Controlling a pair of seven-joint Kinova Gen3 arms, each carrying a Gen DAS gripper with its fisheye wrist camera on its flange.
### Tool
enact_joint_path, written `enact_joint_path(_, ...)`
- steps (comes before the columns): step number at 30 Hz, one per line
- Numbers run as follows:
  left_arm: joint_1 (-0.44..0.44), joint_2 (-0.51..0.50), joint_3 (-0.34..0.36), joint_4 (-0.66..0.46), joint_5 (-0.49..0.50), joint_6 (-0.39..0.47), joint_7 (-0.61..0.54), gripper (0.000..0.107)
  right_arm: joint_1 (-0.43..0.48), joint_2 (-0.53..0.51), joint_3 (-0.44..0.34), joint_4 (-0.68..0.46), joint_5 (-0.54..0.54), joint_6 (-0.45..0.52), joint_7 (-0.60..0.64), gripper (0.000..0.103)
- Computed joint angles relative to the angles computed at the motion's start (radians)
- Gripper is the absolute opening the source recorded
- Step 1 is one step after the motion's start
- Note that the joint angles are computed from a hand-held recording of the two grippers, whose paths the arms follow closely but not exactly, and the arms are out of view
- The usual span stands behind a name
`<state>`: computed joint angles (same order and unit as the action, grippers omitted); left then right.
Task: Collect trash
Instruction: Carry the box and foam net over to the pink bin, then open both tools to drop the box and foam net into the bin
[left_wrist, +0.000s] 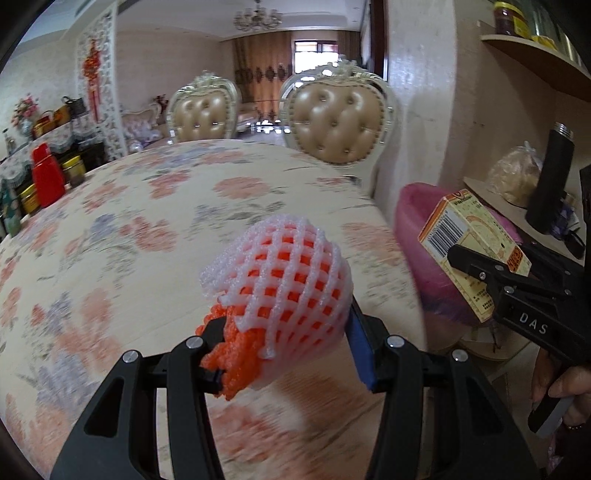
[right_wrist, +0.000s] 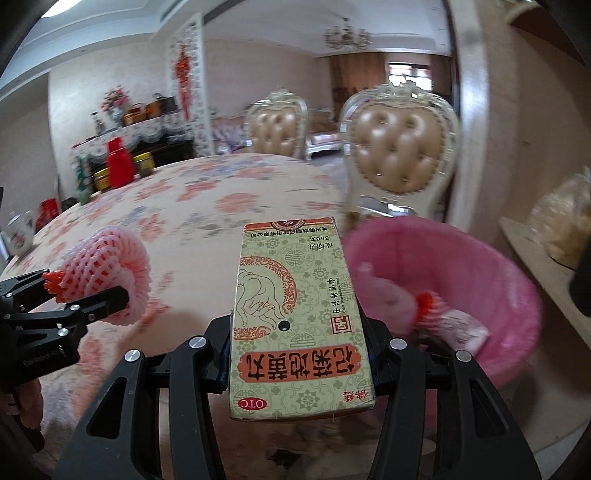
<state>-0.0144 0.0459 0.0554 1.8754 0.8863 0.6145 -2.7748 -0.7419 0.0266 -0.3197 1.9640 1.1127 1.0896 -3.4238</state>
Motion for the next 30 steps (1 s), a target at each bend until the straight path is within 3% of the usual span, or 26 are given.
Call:
enact_joint_path(14, 0.112, 0.106, 0.12, -0.12, -0.003, 0.002, 0.06, 0.052, 0.112, -0.125, -0.015, 0.12, -0.094, 0.082, -0.036, 0.05)
enact_joint_path(26, 0.187, 0.263, 0.219, -0.349, -0.127, 0.048, 0.189, 0.053, 0.265, -0.183, 0.018, 0.153, -0.071, -0.024, 0.007, 0.051)
enact_joint_path(30, 0.213, 0.314, 0.241, -0.411, -0.18, 0.071, 0.22, 0.061, 0.317, -0.2, 0.035, 0.161, -0.058, -0.083, 0.026, 0.052)
